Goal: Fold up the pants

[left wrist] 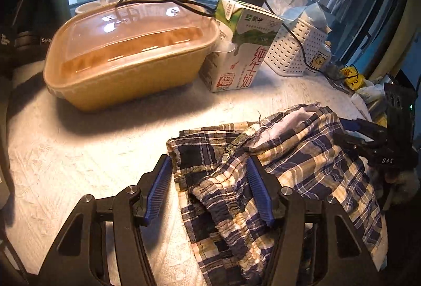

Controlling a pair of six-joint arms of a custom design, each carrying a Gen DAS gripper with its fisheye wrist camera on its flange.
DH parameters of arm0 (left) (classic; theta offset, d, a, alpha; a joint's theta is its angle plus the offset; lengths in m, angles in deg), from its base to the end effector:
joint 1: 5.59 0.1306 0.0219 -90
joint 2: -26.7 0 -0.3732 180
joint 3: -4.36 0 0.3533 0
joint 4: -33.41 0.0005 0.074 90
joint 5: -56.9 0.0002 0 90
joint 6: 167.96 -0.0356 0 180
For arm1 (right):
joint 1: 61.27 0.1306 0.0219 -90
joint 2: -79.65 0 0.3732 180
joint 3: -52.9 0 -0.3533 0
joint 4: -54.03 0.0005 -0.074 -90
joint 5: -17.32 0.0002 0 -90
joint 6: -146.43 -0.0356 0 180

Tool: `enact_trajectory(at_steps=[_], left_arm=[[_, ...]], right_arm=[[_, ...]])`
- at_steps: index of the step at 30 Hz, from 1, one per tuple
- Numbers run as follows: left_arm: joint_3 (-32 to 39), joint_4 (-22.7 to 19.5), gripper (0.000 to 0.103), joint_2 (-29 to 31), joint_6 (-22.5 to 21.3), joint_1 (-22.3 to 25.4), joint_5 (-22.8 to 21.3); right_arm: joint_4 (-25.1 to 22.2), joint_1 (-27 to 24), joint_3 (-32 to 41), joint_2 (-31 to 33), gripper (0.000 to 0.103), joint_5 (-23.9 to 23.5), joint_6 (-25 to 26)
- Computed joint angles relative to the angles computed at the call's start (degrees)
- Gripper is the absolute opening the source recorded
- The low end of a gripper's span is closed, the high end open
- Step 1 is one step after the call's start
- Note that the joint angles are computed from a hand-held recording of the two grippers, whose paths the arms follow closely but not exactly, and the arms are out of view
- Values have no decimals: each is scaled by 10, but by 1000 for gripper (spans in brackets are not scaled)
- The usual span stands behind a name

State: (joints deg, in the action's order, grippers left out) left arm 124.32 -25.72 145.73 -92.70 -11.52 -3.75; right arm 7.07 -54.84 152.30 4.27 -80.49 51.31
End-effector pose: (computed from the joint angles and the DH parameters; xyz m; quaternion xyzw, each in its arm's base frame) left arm 0.6063 -0.0810 0.3733 0.2352 0.9028 -0.2226 0.2830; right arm 0.5309 0.0642 0.3731 -0.0329 0.9435 0.0966 0.3152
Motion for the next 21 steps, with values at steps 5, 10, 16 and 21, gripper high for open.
enact_trajectory(at_steps=[5,10,16,21], left_arm=[[-5,9,44,0,-5,4,25],[-11,7,28,-5,-16,-4,26],[-54,48,21,-39,-13,-7,18],[-111,89,19,-105,-17,-2,38]], right_arm=[[10,-3,6,9,76,-46,4],[-1,6,23,23,58,-38,15],[15,26,14,12,19,-5,38],[45,51,-8,-32,17,56,52]])
